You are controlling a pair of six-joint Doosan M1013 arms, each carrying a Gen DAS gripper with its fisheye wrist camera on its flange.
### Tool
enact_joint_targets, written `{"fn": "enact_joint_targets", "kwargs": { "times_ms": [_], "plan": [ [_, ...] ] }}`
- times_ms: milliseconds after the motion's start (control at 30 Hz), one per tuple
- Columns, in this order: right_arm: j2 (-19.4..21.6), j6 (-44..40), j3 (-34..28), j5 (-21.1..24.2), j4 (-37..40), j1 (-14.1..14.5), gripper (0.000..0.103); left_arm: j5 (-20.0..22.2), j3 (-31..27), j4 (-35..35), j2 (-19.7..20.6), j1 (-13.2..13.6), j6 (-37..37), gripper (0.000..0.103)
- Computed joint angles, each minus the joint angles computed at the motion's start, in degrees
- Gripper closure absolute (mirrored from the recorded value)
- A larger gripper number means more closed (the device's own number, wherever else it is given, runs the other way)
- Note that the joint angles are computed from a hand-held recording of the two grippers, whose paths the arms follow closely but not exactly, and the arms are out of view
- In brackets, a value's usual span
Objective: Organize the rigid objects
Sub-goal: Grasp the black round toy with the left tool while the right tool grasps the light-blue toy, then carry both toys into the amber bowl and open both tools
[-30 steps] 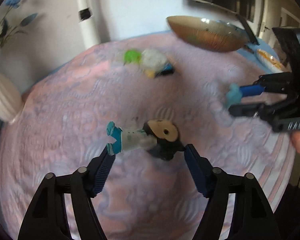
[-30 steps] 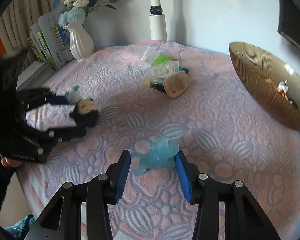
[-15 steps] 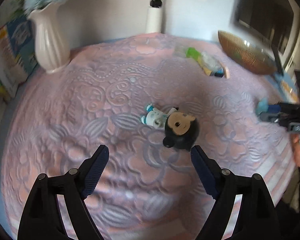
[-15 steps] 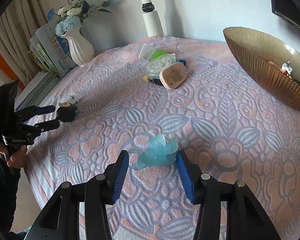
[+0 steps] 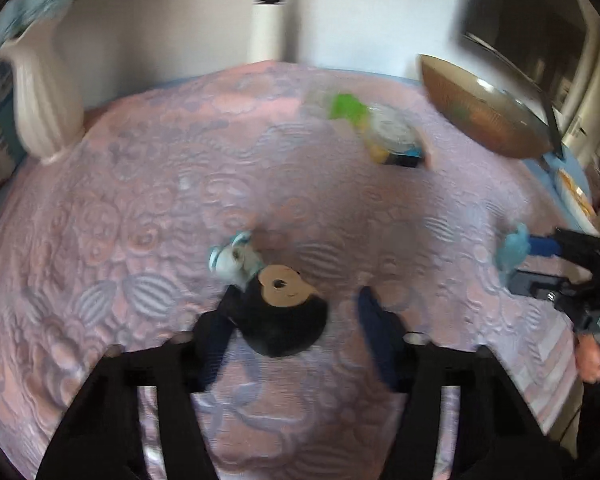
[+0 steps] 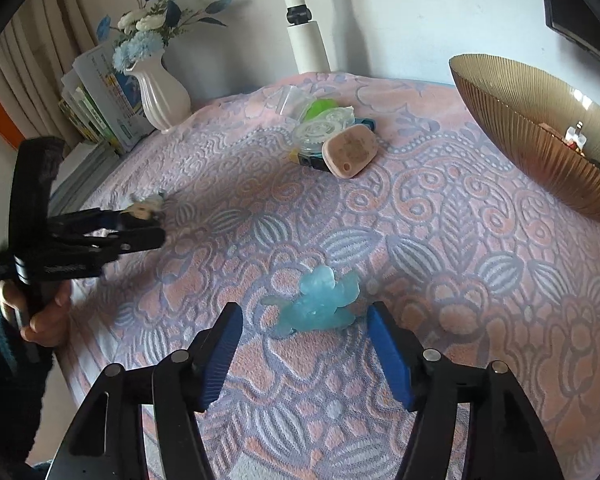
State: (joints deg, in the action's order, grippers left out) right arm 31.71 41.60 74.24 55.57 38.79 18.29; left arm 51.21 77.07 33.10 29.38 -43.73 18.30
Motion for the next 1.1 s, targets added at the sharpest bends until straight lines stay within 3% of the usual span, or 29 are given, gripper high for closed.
{"fn": "enact_joint_targets", "kwargs": {
  "times_ms": [67, 133, 200, 233, 267, 400, 433, 533, 567, 800, 833, 900, 1000, 1100],
  "plan": [
    [0.0, -0.3, 0.0, 0.3, 0.3, -0.1, 0.039, -1.0, -0.2, 0.0, 0.1, -0.3, 1.7, 0.065],
    [0.1, -0.3, -0.1, 0.6, 0.6, -0.1, 0.038, 2.4, -1.8, -0.1, 1.1, -0.7, 3.3, 0.063],
    [0.0, -0.3, 0.0, 0.7, 0.9, -0.2, 0.038, 2.4, -1.7, -0.4, 1.1, -0.6, 3.0, 0.048],
    [0.0, -0.3, 0.1, 0.7, 1.1, -0.3, 0.038, 2.5, -1.6, -0.3, 1.0, -0.7, 1.9, 0.034],
    [0.0, -0.3, 0.1, 0.9, 1.3, -0.4, 0.038, 2.9, -1.5, 0.6, 0.9, -0.8, 0.4, 0.029],
    [-0.1, 0.0, 0.3, 1.0, 1.7, -0.4, 0.038, 2.4, -1.1, 1.1, 0.4, -0.8, -2.6, 0.029],
    [-0.2, 0.0, 0.4, 0.8, 1.7, -0.4, 0.038, 2.7, -1.3, 1.8, 0.5, -0.8, -3.3, 0.030],
    [-0.4, -0.1, 0.6, 0.4, 1.4, -0.4, 0.038, 4.9, -3.4, 0.0, 2.1, -0.2, -0.4, 0.062],
    [-0.4, -0.1, 0.7, 0.3, 1.4, -0.4, 0.038, 5.0, -3.9, 0.0, 2.5, -0.1, 0.2, 0.066],
    [-0.8, 4.7, 1.0, -1.0, 2.4, -0.3, 0.039, 2.3, -2.2, 2.5, 1.8, -0.4, -3.0, 0.066],
    [-0.7, 5.7, 0.8, -1.3, 2.3, 0.0, 0.045, 2.2, -2.2, 2.7, 1.8, -0.4, -3.2, 0.066],
    [-1.1, 8.4, 1.0, -4.6, -3.6, 1.6, 0.057, 2.3, -2.3, 3.5, 1.6, -0.7, -3.6, 0.066],
    [-3.2, 6.1, 3.4, -10.5, -7.1, 3.1, 0.058, 0.6, -2.4, 5.2, 1.1, -0.9, -3.4, 0.066],
    [-5.0, 3.5, 3.9, -12.2, -3.4, 1.9, 0.058, 0.4, -5.6, 6.3, 1.5, -0.7, 1.0, 0.066]
  ]
}}
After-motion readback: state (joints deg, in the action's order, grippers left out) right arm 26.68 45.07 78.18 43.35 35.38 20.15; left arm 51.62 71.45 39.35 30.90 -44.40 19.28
